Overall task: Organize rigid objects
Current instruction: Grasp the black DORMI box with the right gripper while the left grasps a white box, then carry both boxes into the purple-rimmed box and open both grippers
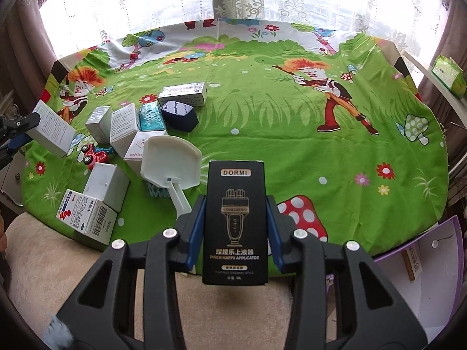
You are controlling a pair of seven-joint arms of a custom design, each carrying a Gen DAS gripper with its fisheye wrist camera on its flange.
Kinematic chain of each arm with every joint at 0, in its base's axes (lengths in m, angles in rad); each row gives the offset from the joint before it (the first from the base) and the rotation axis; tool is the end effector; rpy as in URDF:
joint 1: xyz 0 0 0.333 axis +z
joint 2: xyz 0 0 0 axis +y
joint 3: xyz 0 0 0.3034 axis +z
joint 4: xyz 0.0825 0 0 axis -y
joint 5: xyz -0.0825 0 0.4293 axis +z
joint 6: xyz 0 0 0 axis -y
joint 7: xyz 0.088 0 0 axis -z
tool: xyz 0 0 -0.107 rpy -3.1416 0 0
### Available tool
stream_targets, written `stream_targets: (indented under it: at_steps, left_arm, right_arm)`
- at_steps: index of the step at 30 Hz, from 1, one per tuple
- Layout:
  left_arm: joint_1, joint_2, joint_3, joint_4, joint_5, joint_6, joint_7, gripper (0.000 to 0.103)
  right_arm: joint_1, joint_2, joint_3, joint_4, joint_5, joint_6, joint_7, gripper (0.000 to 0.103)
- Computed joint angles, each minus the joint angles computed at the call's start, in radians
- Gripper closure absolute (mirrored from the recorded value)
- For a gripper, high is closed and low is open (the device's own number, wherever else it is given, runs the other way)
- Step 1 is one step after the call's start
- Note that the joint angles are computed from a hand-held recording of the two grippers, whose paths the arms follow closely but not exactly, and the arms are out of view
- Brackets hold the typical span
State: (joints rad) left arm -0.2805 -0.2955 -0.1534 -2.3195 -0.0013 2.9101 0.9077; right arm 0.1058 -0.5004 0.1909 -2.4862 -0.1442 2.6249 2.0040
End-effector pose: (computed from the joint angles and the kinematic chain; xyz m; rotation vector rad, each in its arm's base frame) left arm 0.4986 -0.2367 0.5320 -2.0573 1.6551 -1.1981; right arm 0.4653 0.1503 0.5028 -1.8085 1.8584 -0.5920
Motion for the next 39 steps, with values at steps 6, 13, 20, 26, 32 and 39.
stream_targets:
  at_steps: [6,13,20,26,32,39]
  left_arm:
    - [-0.129,-0.049,0.067,-0.052,-0.138,0.048,0.105,0.064]
    - [-0.340,-0.057,0.186,-0.052,-0.368,0.077,0.315,0.064]
    - [-0.529,-0.023,0.269,0.012,-0.678,0.044,0.628,0.064]
    - [-0.613,0.029,0.294,0.094,-0.930,-0.071,0.872,0.064]
    - [-0.607,0.082,0.252,0.165,-1.049,-0.214,1.014,0.064]
    - [-0.557,0.155,0.173,0.246,-1.104,-0.375,1.074,0.064]
  right_arm:
    - [0.000,-0.095,0.011,-0.062,0.001,-0.002,0.018,0.060]
    - [-0.005,-0.228,0.003,-0.136,0.044,-0.033,0.018,0.060]
    - [-0.037,-0.386,-0.008,-0.221,0.072,-0.107,0.019,0.060]
    - [-0.078,-0.527,-0.022,-0.289,0.082,-0.185,0.011,0.060]
    - [-0.138,-0.621,-0.036,-0.321,0.076,-0.255,0.006,0.060]
    - [-0.190,-0.729,-0.051,-0.355,0.059,-0.334,-0.017,0.060]
